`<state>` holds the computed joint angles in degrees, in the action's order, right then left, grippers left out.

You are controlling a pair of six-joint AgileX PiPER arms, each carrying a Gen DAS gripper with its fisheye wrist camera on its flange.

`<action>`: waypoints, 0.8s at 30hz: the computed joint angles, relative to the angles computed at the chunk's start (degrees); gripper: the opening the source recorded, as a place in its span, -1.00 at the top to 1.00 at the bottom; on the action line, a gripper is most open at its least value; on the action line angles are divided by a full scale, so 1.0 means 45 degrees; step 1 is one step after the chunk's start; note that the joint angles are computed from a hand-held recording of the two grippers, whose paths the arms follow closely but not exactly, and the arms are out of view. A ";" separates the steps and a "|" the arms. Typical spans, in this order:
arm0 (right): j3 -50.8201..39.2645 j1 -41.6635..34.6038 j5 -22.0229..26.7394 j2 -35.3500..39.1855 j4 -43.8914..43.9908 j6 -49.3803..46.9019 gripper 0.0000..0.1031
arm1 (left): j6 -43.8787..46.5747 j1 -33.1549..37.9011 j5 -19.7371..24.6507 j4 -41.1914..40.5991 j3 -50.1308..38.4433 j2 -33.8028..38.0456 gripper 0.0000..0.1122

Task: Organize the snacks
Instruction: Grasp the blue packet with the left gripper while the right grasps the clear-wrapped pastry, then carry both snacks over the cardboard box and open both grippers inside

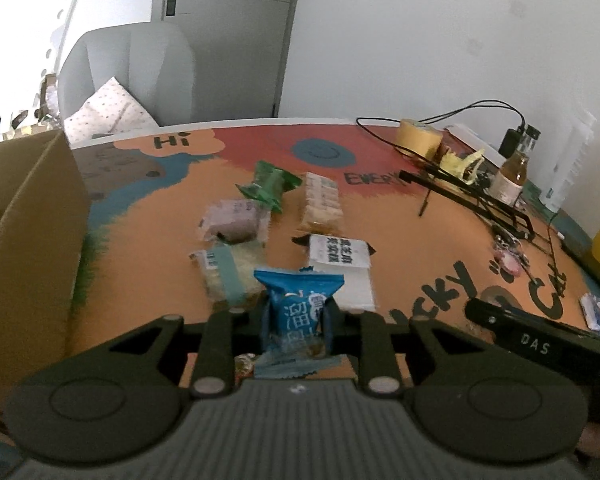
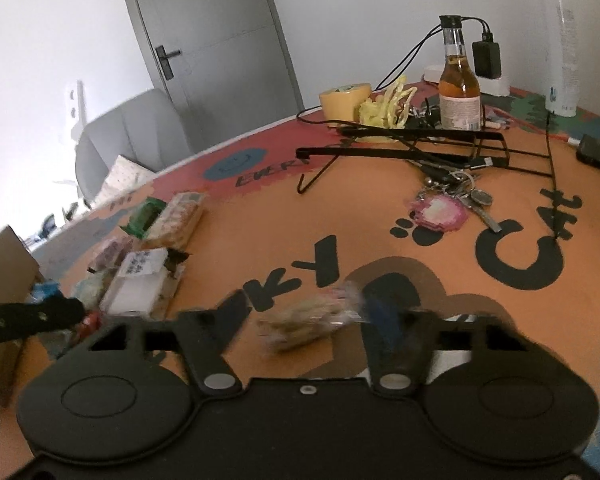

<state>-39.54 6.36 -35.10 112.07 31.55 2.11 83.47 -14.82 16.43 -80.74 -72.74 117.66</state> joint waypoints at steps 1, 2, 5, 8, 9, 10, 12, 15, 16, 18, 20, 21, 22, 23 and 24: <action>0.0052 -0.0077 0.0033 -0.0035 -0.0286 0.0268 0.32 | 0.0048 0.0051 0.0028 -0.0049 0.0018 -0.0027 0.58; 0.0154 -0.0171 0.0063 -0.0096 -0.0732 0.0705 0.38 | 0.0242 0.0113 0.0062 -0.0219 0.0068 -0.0070 0.58; 0.0402 -0.0099 -0.0062 -0.0257 -0.1078 0.1098 0.56 | 0.0585 0.0231 0.0125 -0.0540 0.0210 -0.0223 0.58; 0.0576 0.0077 -0.0201 -0.0476 -0.1098 0.1179 0.60 | 0.0878 0.0408 0.0252 -0.0798 0.0355 -0.0391 0.58; 0.0633 0.0163 -0.0246 -0.0565 -0.1051 0.1126 0.60 | 0.0979 0.0463 0.0293 -0.0899 0.0404 -0.0452 0.58; 0.0685 0.0231 -0.0299 -0.0647 -0.1040 0.1107 0.60 | 0.1060 0.0529 0.0344 -0.0972 0.0456 -0.0525 0.58; 0.0784 0.0337 -0.0386 -0.0804 -0.1029 0.1113 0.61 | 0.1342 0.0618 0.0388 -0.1251 0.0565 -0.0666 0.58; 0.0956 0.0444 -0.0490 -0.1065 -0.1221 0.1309 0.61 | 0.1684 0.0789 0.0511 -0.1585 0.0741 -0.0900 0.58; 0.1007 0.0489 -0.0520 -0.1164 -0.1282 0.1364 0.61 | 0.1850 0.0841 0.0530 -0.1725 0.0821 -0.1006 0.58; 0.1080 0.0601 -0.0581 -0.1342 -0.1292 0.1394 0.62 | 0.2036 0.0955 0.0576 -0.1887 0.0955 -0.1192 0.58; 0.1071 0.0772 -0.0607 -0.1503 -0.1163 0.1295 0.61 | 0.2168 0.1080 0.0677 -0.2039 0.1077 -0.1381 0.58; 0.1027 0.0840 -0.0569 -0.1567 -0.1140 0.1259 0.62 | 0.2261 0.1162 0.0736 -0.2123 0.1142 -0.1478 0.58; 0.0980 0.0906 -0.0558 -0.1595 -0.1122 0.1225 0.62 | 0.2245 0.1241 0.0795 -0.2096 0.1158 -0.1546 0.58; 0.0914 0.0982 -0.0530 -0.1619 -0.1080 0.1153 0.62 | 0.2242 0.1348 0.0870 -0.2090 0.1185 -0.1629 0.58; 0.0823 0.1082 -0.0482 -0.1642 -0.0982 0.1039 0.62 | 0.2203 0.1457 0.0940 -0.2050 0.1177 -0.1686 0.58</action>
<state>-35.84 11.23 -37.27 104.69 27.13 6.79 93.39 -8.26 20.67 -89.97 -67.44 110.08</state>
